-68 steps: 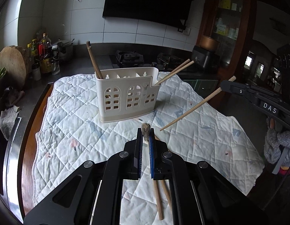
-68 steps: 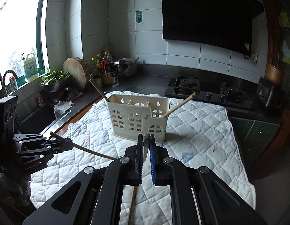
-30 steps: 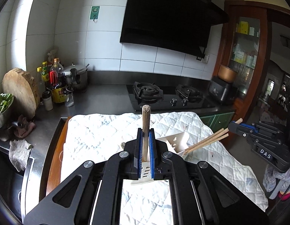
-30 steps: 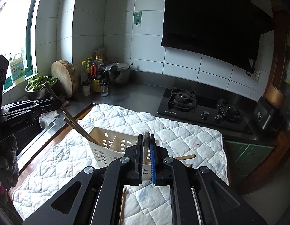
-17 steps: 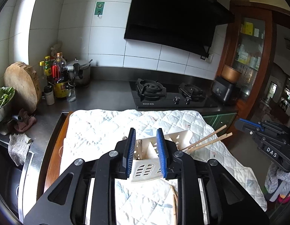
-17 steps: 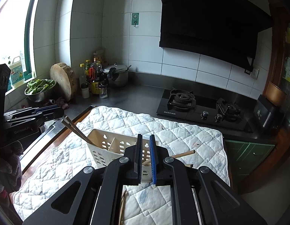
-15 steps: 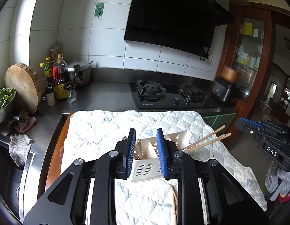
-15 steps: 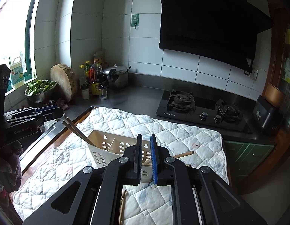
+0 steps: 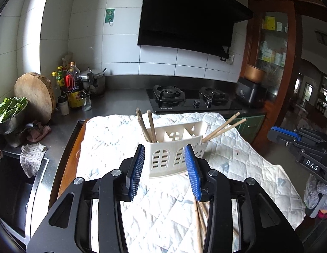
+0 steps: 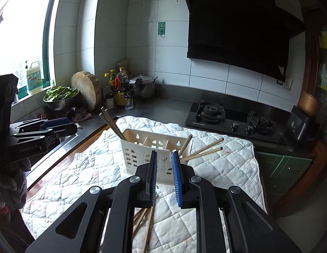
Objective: Organize utensils
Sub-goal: 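Insert the left gripper's chopstick into the white holder and open while the right does likewise, then move both open grippers back over the remaining chopsticks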
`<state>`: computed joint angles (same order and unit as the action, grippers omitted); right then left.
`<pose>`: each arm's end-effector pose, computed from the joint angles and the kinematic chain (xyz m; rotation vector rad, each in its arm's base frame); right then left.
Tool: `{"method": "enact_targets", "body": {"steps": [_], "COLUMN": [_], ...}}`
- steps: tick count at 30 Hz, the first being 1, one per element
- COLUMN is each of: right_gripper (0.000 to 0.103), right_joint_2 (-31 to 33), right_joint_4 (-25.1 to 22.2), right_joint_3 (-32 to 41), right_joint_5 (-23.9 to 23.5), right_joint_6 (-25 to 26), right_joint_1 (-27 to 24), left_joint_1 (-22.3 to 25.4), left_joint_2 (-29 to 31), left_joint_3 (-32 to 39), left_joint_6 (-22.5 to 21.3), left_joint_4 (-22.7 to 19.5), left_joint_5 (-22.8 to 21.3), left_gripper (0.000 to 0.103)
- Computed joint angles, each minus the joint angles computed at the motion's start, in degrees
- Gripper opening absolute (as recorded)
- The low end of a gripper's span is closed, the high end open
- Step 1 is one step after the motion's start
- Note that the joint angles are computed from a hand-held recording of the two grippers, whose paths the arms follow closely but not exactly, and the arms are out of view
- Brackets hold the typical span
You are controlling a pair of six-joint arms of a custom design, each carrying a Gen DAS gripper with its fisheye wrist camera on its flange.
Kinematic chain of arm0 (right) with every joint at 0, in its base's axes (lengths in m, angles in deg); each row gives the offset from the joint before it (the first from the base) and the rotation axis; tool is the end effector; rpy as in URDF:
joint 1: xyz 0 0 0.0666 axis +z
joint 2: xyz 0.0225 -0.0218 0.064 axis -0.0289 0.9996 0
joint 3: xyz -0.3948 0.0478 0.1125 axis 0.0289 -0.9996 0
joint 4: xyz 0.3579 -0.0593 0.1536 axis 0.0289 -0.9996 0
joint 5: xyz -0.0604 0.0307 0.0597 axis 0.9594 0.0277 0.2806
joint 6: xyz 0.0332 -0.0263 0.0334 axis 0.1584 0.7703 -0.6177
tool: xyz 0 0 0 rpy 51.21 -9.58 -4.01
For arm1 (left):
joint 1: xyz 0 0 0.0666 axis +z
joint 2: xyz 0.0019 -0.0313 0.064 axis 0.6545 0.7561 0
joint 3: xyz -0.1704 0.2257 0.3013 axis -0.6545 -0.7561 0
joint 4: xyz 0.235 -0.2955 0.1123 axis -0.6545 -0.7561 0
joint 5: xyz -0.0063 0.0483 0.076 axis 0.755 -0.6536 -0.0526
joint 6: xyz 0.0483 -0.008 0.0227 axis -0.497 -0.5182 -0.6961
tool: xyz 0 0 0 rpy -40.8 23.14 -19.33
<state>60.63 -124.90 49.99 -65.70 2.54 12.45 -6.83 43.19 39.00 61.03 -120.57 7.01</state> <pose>0.3854 0.1064 0.5607 -0.6175 1.9814 0.3167 0.3426 -0.3442 0.5619 -0.0708 2.0685 -0.0899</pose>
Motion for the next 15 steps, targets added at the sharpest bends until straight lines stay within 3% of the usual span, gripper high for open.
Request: {"method": "enact_targets", "body": {"steps": [10, 15], "right_gripper": [0.015, 0.015], "right_joint_2": [-6.8, -8.5], "right_joint_4": [1.5, 1.8], "right_joint_3": [-13.6, -19.0], "right_joint_5": [-2.4, -2.6], "right_joint_6": [-1.4, -2.4], "right_joint_1": [-1.5, -1.6], "left_joint_1": [-4.7, -6.0], "left_joint_2": [-2.2, -2.3], "left_joint_3": [-8.8, -13.1], "left_joint_6": [7.3, 11.1], "left_joint_4": [-1.0, -0.2], "left_joint_5": [-1.6, 1.0], "left_gripper": [0.04, 0.04]}}
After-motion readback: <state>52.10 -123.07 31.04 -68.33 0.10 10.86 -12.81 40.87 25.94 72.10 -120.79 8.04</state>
